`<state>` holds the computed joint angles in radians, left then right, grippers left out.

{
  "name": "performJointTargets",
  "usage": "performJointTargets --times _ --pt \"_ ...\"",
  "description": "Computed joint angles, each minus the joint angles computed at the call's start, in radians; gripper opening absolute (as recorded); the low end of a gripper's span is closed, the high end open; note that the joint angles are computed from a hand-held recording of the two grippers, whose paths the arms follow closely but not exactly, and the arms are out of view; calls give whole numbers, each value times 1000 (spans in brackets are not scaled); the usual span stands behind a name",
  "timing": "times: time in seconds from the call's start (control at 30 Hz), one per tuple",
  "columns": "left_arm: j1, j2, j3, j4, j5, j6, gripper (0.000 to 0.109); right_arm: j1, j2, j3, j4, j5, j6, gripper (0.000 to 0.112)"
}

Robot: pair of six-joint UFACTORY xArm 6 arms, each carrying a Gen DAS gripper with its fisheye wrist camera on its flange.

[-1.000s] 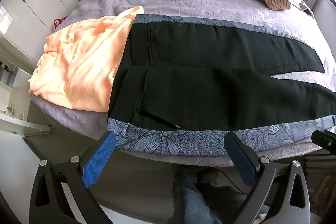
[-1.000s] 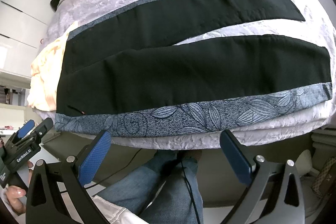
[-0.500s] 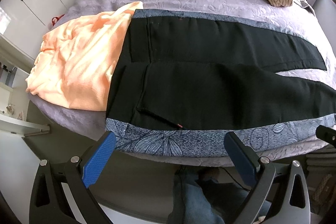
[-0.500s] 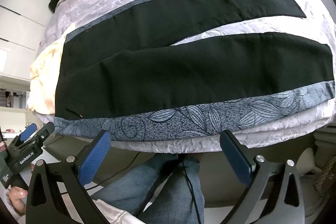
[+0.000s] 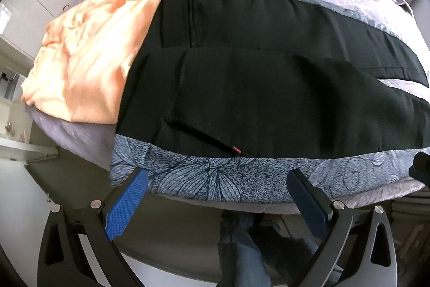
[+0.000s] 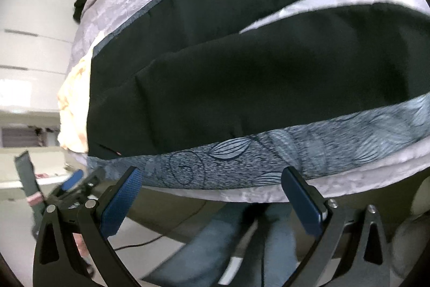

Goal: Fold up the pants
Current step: 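Grasp the patterned waistband with the right tool while the left tool grasps it too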

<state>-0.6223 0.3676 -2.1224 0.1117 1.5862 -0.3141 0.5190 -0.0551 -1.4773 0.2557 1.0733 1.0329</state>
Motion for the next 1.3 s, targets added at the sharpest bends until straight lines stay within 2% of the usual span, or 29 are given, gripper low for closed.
performJointTargets --times 0.1,0.37,0.5,0.53,0.63,0.73,0.83,0.97,1.1,1.17,1.23,1.27,1.3 --pt "-1 1 17 -9 -7 -5 103 2 -23 72 52 -96 -6 103" --pt "2 -21 61 -44 -50 -8 103 1 -50 154 108 -201 -39 103" --pt "61 -111 205 -176 -172 -24 103 3 -101 246 191 -327 -92 103" --pt "84 -145 259 -230 -209 -24 103 5 -120 279 231 -367 -118 100" --pt "135 -240 417 -351 -303 -4 103 15 -171 372 346 -435 -178 73" --pt "148 -283 506 -391 -325 27 103 33 -209 462 443 -472 -200 72" --pt "151 -294 559 -438 -324 53 103 40 -232 516 462 -489 -172 72" --pt "164 -273 566 -495 -368 23 103 45 -270 582 475 -573 -143 72" --pt "171 -271 552 -545 -467 5 103 34 -280 604 507 -688 -164 72" --pt "165 -267 534 -545 -484 25 103 35 -276 597 517 -728 -178 72" --pt "163 -259 521 -533 -469 26 103 34 -270 591 523 -725 -190 72" --pt "162 -254 522 -521 -461 12 99 34 -268 594 534 -717 -198 72" --pt "158 -245 521 -496 -449 -15 86 37 -266 601 543 -713 -198 72"
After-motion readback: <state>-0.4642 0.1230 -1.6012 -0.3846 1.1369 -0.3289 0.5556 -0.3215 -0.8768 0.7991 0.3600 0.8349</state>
